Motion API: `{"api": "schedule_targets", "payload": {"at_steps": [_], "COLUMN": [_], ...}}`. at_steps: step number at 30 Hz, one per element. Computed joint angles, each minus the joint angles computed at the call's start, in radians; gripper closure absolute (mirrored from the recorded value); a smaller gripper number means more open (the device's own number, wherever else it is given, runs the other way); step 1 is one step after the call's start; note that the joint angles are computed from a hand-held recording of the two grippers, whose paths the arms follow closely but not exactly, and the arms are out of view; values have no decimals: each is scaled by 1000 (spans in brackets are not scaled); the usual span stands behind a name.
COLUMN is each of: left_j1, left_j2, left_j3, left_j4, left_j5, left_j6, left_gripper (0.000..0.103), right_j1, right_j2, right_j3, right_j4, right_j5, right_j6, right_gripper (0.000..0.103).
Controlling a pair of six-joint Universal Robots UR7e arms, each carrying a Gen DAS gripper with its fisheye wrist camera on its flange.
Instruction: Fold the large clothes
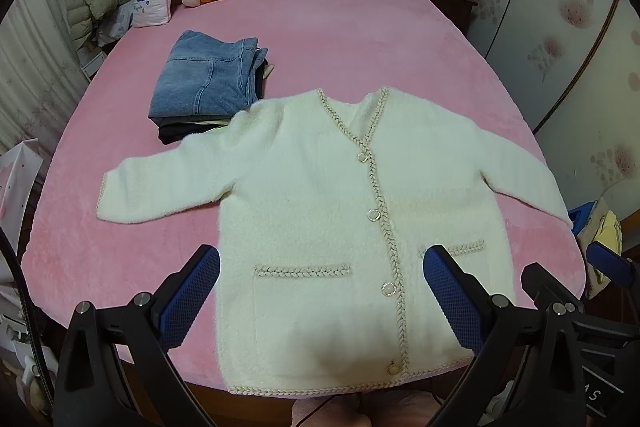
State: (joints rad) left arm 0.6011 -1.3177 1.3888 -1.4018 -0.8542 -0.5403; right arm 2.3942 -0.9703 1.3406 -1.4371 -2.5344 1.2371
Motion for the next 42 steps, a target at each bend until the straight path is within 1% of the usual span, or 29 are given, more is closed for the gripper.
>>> {"api": "schedule_targets", "payload": {"at_steps": [13, 17, 32, 39, 42], "left_j1": [1, -1, -1, -1, -8], "left_j2": [-14, -20, -25, -8, 1], "left_j3": [2, 7, 1, 0, 3], "left_j4": [18, 12, -38, -81, -102], "left_j5": [-1, 0, -7, -29, -36], "left_j6": [-4, 2, 58, 95, 121], "left_gripper": [2, 2, 2, 2, 2], "right_j1": [5, 12, 33, 37, 37], "right_j2": [9, 17, 27, 1, -20], "right_j3": [-13, -22, -53, -39, -18], "right_j4": [14, 24, 88, 134, 136], "right_j5": [0, -8, -42, -52, -52], "right_j6": [12, 28, 142, 231, 268], "right_gripper": [13, 13, 13, 13, 13]}}
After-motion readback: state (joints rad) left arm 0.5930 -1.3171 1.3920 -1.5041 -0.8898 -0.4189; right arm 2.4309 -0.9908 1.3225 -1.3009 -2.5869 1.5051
